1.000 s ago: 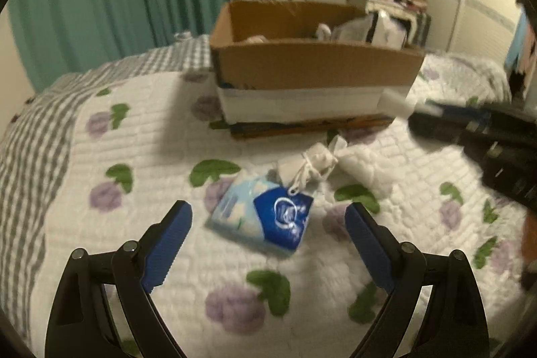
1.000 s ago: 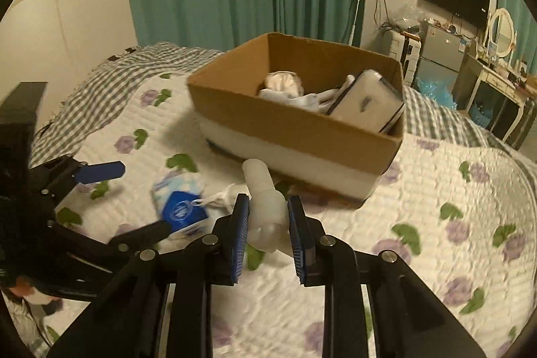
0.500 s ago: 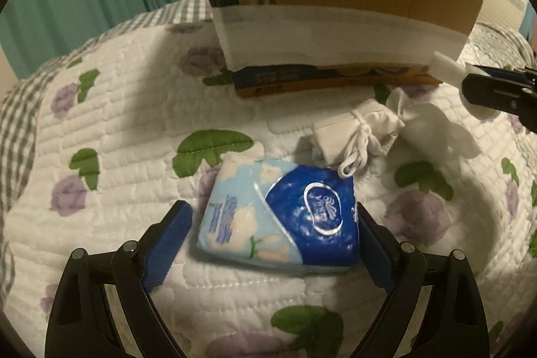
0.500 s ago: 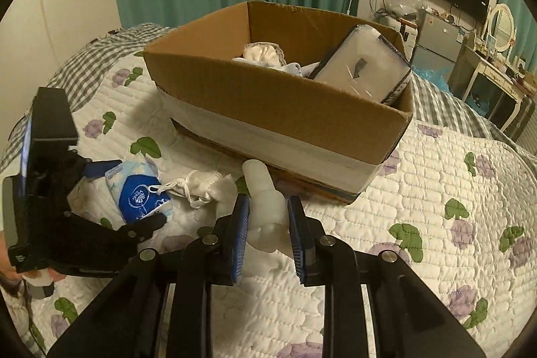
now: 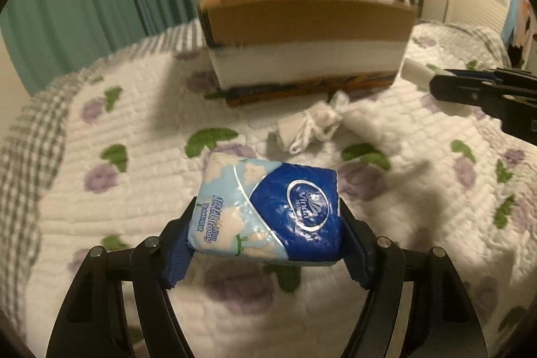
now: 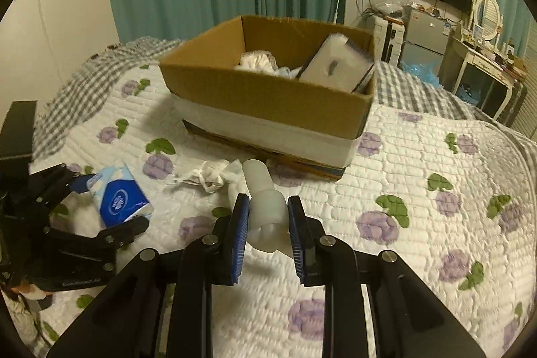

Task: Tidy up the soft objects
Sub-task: 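Carry the tissue pack and white item into the box and release both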

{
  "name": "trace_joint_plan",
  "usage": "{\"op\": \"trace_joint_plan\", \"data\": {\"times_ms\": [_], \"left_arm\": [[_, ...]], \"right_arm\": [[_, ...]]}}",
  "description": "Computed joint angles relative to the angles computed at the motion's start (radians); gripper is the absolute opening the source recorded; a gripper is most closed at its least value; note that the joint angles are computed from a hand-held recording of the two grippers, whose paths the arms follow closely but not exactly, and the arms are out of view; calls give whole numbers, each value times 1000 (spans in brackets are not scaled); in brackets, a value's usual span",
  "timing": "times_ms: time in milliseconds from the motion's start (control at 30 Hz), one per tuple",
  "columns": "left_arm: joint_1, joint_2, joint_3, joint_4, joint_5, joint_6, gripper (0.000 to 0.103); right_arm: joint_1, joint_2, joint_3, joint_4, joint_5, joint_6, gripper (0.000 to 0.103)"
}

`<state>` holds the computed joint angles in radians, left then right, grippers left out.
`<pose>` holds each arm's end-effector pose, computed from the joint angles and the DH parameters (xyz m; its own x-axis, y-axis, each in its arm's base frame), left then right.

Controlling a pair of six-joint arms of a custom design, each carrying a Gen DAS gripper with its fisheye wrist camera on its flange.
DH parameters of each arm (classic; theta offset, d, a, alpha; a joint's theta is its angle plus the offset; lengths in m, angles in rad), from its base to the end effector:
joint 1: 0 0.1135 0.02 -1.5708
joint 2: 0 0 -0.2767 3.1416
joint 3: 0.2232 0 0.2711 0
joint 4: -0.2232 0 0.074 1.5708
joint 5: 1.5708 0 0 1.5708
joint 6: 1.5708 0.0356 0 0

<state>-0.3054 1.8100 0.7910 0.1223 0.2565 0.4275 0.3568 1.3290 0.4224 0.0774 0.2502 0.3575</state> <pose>0.3243 -0.1117 0.1039 -0.4949 0.5765 -0.6502 0.7110 0.6988 0.0784 0.2254 0.0746 0.1310 -0.7108 0.0969 -0.6967 0.0716 0.9953 0.0653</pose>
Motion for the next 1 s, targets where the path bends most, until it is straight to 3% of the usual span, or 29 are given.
{"op": "trace_joint_plan", "data": {"times_ms": [200,533,800,933,1000], "left_arm": [[8,-226,-81,-38,10,-2,73],[5,-444,-17,-170,35,-56,73],[-11,-447,137,-203,50,-101,73],[-26,-343,277,-217,99,-124,73],[-45,-284,331,-199,73,-117,73]], "right_arm": [[106,-216,23,-203,98,44,23],[237,-384,177,-458,264,38,23],[119,-409,359,-499,225,-124,23],[34,-321,463,-456,167,-213,23],[-7,-266,510,-434,128,-253,23]]}}
